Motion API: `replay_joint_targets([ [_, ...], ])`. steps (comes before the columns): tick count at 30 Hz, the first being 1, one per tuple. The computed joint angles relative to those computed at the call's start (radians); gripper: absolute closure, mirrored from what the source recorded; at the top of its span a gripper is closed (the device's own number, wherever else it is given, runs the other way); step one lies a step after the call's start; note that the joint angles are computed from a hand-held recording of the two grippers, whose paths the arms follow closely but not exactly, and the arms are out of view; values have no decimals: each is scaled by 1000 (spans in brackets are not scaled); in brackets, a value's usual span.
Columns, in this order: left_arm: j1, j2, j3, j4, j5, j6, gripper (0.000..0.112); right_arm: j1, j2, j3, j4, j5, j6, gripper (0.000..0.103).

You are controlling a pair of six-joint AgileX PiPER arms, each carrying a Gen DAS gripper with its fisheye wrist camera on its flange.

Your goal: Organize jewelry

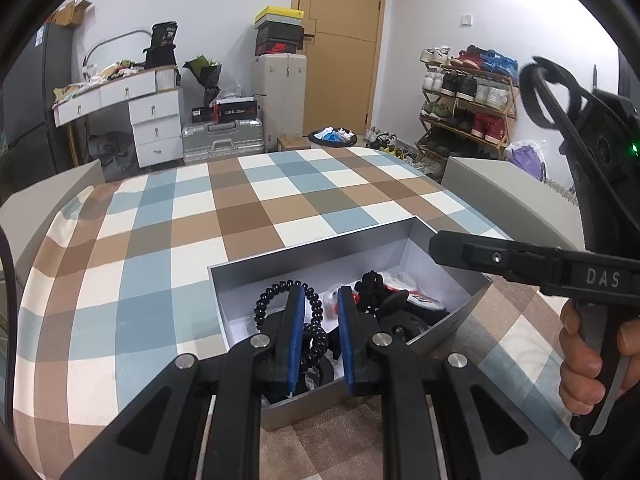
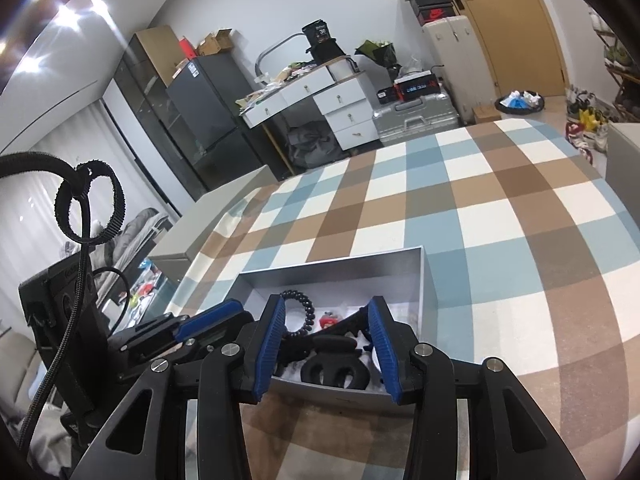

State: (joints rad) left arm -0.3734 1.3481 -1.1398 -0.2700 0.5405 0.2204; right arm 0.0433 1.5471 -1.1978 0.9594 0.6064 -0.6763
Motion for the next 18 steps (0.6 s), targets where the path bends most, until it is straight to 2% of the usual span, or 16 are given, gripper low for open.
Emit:
replay_joint_targets([
  [2, 0, -4, -1, 8, 7, -15, 96, -4, -13, 7, -6, 4, -5, 44],
  [5, -1, -21, 11, 14, 0, -24, 71, -12, -30, 17, 7, 3, -29, 29],
  [7, 7, -44, 30, -16, -13, 0, 50, -23, -44, 28, 32, 12, -64, 16],
  [10, 20, -75, 54, -50, -33, 22, 34, -37, -66, 46, 67, 18, -107, 2],
  [15, 27, -115, 86, -41, -53, -3, 24, -37, -105, 91, 111, 0, -183, 0],
  [18, 19, -137, 114, -13, -77, -30, 11, -18, -125, 119, 103, -35, -205, 0],
])
